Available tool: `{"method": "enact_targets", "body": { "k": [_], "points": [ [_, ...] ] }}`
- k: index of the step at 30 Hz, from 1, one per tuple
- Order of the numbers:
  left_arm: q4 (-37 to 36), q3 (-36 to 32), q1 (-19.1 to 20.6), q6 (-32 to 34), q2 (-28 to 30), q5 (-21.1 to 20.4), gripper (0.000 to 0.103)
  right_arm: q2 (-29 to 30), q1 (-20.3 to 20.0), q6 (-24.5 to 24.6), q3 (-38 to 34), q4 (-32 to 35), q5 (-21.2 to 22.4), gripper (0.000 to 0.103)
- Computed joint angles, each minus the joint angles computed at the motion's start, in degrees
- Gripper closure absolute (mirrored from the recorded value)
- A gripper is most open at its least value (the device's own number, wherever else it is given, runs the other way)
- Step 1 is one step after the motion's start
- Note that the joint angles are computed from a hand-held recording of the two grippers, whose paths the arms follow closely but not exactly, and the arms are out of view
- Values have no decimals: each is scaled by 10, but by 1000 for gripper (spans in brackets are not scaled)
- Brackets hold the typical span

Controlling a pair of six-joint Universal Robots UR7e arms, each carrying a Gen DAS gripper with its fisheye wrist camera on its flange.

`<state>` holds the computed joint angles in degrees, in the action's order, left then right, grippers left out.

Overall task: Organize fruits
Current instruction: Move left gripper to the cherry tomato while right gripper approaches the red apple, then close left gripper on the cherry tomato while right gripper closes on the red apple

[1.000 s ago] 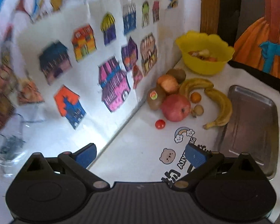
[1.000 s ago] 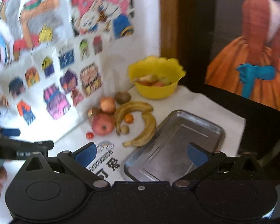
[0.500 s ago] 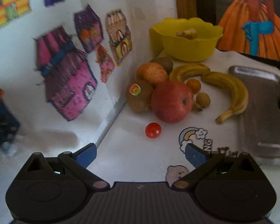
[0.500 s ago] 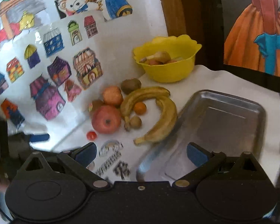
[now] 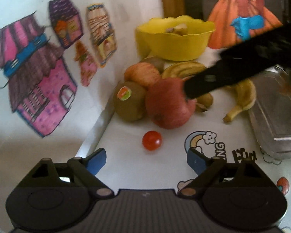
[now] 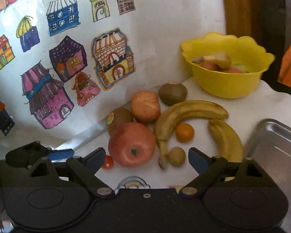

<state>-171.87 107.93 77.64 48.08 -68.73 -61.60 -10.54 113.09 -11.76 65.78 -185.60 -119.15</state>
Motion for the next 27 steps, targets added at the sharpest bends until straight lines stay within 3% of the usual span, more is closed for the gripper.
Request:
{"method": "enact_targets", "body": {
  "k": [9,16,27],
  "points": [
    [17,-36,16,-6,23,-16,23,40,-8,-11,-76,48,29,15],
    [43,-53,26,-9,23,-46,44,62,-8,-22,-122,83,28,20],
    [16,-58,30,-24,34,-51,64,84,-7,-31,-164,126,1,26]
  ]
}}
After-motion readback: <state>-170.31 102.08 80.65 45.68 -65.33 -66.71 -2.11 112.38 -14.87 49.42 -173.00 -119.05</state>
